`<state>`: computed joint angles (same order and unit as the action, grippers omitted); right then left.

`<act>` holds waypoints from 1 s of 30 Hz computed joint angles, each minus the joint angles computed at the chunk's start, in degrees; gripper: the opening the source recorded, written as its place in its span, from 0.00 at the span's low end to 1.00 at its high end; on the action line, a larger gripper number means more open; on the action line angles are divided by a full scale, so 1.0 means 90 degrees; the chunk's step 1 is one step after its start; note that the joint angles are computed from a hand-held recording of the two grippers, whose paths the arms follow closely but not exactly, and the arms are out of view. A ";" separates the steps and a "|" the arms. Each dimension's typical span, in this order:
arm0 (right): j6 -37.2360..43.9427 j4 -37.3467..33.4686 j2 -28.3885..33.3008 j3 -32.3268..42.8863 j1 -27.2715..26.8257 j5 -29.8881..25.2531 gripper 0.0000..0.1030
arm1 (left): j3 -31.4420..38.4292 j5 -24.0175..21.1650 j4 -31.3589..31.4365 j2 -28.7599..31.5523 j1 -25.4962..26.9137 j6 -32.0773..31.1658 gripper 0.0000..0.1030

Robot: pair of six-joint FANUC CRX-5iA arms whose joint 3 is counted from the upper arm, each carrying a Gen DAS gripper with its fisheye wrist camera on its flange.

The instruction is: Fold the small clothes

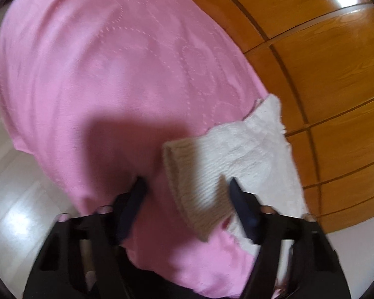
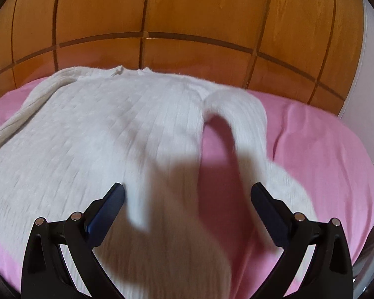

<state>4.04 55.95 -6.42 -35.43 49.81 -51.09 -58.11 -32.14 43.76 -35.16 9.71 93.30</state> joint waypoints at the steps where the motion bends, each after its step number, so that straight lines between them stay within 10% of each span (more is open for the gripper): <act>1: 0.0030 0.0047 0.0053 0.0040 -0.0096 0.0060 0.98 | 0.0125 -0.0098 -0.0364 -0.0001 0.0022 0.0282 0.45; 8: -0.0029 0.0271 0.0137 -0.0130 -0.0673 0.0970 0.98 | 0.1058 -0.0152 -0.2593 0.0045 -0.0561 0.1567 0.42; 12: -0.0013 0.0179 -0.0072 -0.0345 -0.0842 0.1575 0.98 | 0.1298 0.0091 -0.2794 0.0355 -0.0828 0.1148 0.47; 16: 0.0119 -0.0064 -0.0219 -0.0441 -0.0992 0.2039 0.98 | 0.1643 -0.0222 -0.2734 0.1035 -0.0767 0.1112 0.08; 30: -0.0233 0.0084 -0.0403 -0.0665 -0.1191 0.2561 0.98 | 0.3841 -0.1051 -0.5654 0.1663 0.0321 0.2400 0.05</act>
